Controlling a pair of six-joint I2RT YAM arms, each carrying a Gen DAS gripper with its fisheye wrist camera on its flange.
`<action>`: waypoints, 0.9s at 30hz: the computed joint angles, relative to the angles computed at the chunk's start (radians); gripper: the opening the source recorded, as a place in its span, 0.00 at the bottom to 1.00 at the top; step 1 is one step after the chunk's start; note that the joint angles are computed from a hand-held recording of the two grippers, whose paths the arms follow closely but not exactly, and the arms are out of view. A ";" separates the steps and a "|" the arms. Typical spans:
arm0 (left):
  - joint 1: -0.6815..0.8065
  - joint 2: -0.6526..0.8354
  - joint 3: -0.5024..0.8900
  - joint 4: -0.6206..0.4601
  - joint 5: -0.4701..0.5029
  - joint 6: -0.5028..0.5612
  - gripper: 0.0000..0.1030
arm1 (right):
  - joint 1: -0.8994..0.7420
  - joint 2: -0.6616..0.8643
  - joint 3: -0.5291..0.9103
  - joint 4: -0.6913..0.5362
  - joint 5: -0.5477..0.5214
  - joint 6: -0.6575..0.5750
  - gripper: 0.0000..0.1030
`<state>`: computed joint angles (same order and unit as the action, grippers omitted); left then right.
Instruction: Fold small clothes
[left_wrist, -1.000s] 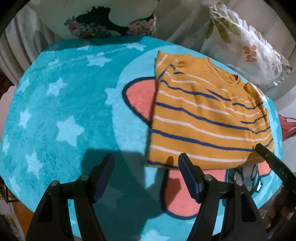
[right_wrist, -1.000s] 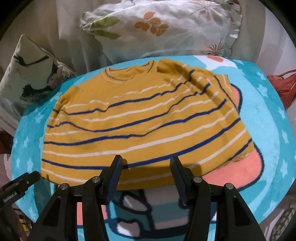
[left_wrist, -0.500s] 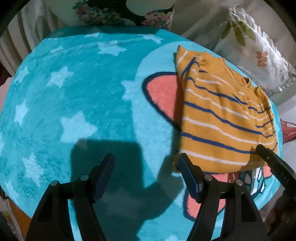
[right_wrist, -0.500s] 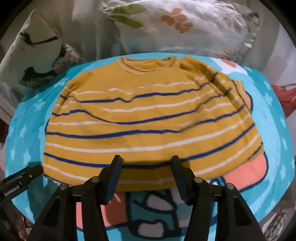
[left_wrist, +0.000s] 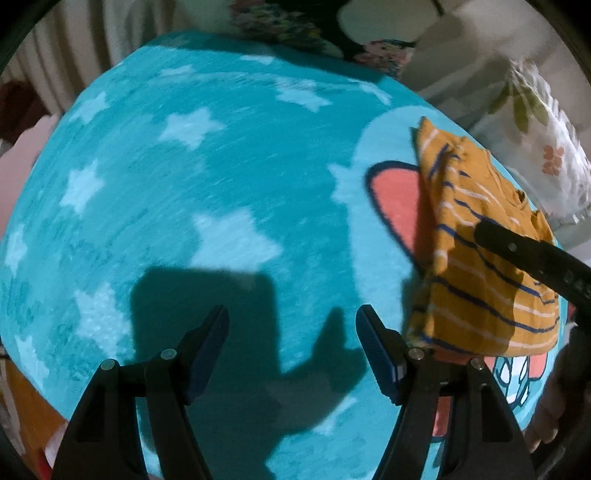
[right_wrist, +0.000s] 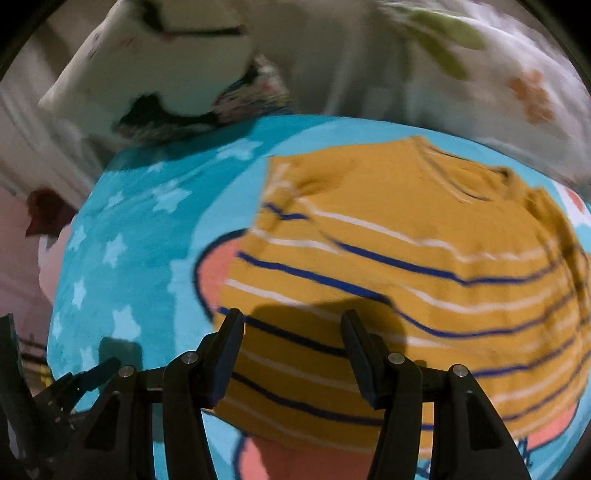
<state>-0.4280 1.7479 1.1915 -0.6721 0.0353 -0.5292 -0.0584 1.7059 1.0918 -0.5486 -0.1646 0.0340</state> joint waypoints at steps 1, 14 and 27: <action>0.007 -0.008 -0.010 0.000 0.003 -0.004 0.68 | 0.014 0.011 0.004 0.002 0.008 0.000 0.57; 0.043 -0.069 -0.105 0.014 0.000 -0.046 0.69 | 0.270 0.229 0.113 0.039 0.477 -0.088 0.56; -0.024 -0.120 -0.104 0.005 -0.070 -0.134 0.69 | 0.031 0.103 0.103 0.005 0.084 -0.016 0.14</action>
<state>-0.4521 1.6276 1.0873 -0.6669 -0.0345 -0.6631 -0.0271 1.8093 1.1946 -0.5434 -0.0803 0.0181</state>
